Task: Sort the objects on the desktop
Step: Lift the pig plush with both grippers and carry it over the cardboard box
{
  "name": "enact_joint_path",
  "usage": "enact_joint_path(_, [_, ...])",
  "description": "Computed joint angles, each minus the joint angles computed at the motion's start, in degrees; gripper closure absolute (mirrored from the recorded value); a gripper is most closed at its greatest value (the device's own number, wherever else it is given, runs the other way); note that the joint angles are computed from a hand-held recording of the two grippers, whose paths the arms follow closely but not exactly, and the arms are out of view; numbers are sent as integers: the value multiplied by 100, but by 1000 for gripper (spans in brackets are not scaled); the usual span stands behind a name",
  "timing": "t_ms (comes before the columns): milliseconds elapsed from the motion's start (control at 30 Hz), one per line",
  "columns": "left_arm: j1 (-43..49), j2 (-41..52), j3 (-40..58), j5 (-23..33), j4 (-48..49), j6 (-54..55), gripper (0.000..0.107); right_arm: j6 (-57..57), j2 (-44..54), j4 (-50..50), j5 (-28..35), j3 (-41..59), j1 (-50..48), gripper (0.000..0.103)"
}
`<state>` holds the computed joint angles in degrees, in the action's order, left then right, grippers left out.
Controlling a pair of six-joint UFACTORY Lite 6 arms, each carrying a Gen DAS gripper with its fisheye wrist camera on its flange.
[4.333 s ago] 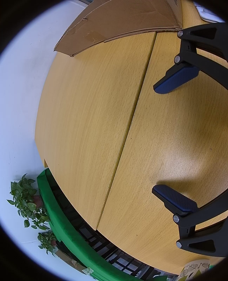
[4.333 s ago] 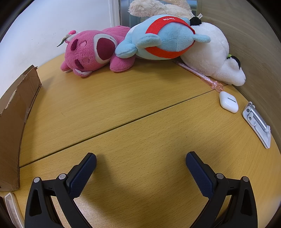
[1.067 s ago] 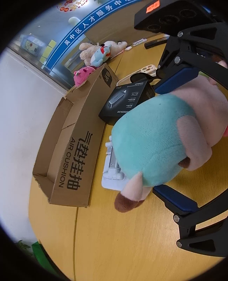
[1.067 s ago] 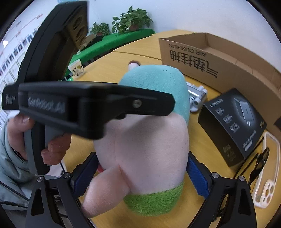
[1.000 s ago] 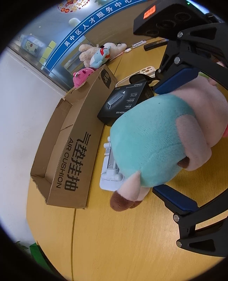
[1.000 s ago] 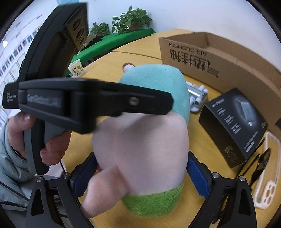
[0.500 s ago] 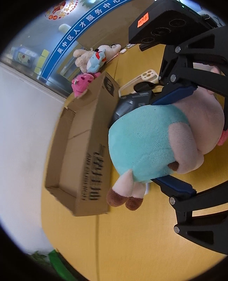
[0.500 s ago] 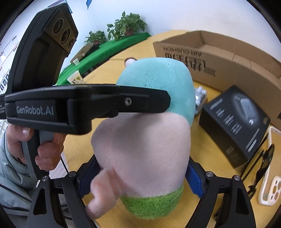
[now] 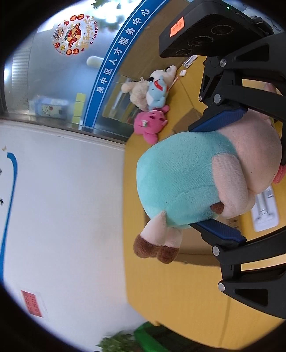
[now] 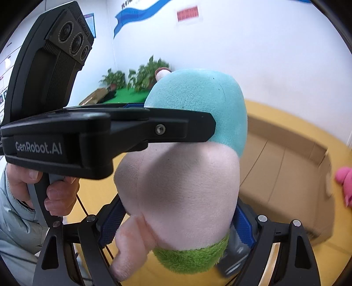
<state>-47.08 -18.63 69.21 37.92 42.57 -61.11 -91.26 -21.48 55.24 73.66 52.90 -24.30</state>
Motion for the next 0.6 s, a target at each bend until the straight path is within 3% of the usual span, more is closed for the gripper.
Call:
enact_joint_path(233, [897, 951, 1729, -190, -915, 1774, 34, 637, 944, 266, -526, 1542, 695, 17])
enact_joint_path(467, [1863, 2277, 4021, -144, -2315, 3821, 34, 1590, 2587, 272, -726, 4196, 1308, 17])
enact_joint_path(600, [2559, 3526, 5912, 246, -3480, 5064, 34, 2308, 3821, 79, -722, 6074, 1660, 17])
